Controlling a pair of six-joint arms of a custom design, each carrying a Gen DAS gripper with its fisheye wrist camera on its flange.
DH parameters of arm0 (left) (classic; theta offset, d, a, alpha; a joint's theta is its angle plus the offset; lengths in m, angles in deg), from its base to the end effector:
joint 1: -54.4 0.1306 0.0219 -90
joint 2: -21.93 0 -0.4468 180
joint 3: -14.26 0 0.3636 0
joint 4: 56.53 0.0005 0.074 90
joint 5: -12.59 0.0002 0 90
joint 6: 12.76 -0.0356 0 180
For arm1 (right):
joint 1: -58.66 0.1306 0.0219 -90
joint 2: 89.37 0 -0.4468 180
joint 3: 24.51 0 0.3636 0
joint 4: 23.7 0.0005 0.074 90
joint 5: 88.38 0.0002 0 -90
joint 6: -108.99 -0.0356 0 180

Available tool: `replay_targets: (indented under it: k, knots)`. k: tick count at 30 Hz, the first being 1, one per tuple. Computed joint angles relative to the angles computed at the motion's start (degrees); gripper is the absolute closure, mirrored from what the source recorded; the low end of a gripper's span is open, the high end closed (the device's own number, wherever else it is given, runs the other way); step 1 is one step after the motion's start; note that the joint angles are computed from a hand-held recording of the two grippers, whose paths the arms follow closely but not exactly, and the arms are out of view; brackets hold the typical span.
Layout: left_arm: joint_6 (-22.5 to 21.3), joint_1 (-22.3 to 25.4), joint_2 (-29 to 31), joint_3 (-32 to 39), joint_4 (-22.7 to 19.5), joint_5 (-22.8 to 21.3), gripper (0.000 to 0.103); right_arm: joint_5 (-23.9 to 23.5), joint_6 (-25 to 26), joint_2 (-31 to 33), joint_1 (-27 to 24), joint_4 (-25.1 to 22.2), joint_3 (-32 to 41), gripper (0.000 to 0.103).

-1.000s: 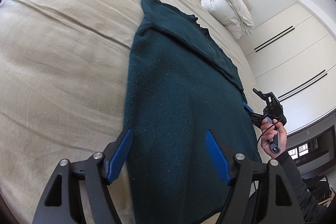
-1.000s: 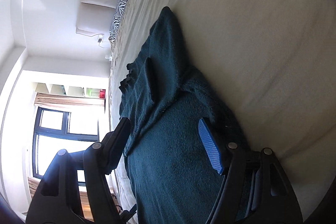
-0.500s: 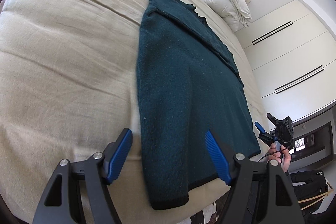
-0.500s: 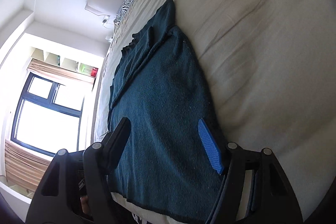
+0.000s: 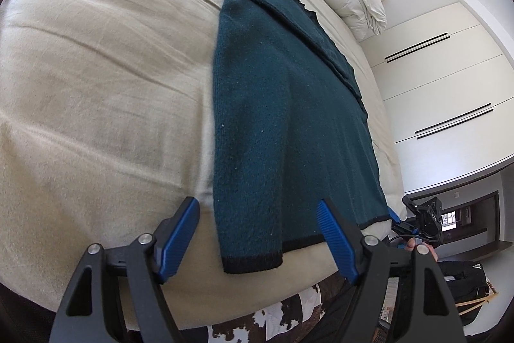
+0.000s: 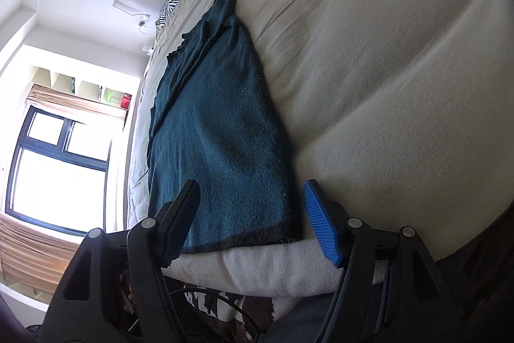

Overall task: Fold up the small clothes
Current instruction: 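Move both tools to the sweater hem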

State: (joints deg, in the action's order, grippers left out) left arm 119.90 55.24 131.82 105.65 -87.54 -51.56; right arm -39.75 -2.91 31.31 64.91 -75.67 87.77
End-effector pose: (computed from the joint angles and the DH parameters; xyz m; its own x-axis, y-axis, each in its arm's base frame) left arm 0.5876 -0.0074 0.3546 -0.7421 -0.6208 -0.2528 -0.3168 0.6572 -0.6839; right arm 0.6528 0.0947 0.3741 -0.9533 0.1772 -0.2444 -0.0549 0.6945 0.7174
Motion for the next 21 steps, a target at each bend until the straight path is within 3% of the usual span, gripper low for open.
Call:
replay_targets:
  k: [6, 11, 16, 21]
  knots:
    - [0.99, 0.79, 0.25, -1.0, 1.02, 6.33, 0.025, -1.3, -1.36, 1.36, 0.32, -0.68, 1.88, 0.041]
    - [1.68, 1.46, 0.6, -0.96, 0.64, 9.12, 0.026, -1.89, -0.74, 1.47, 0.12, -2.27, 2.3, 0.043]
    - [8.43, 3.36, -0.1, -4.15, 7.03, 12.94, 0.03, -2.64, -1.38, 1.64, -0.13, -2.41, 2.33, 0.043]
    - [6.48, 2.56, 0.44, -2.73, 3.53, 12.81, 0.028, -3.28, -1.43, 1.96, -0.24, -2.6, 2.6, 0.043]
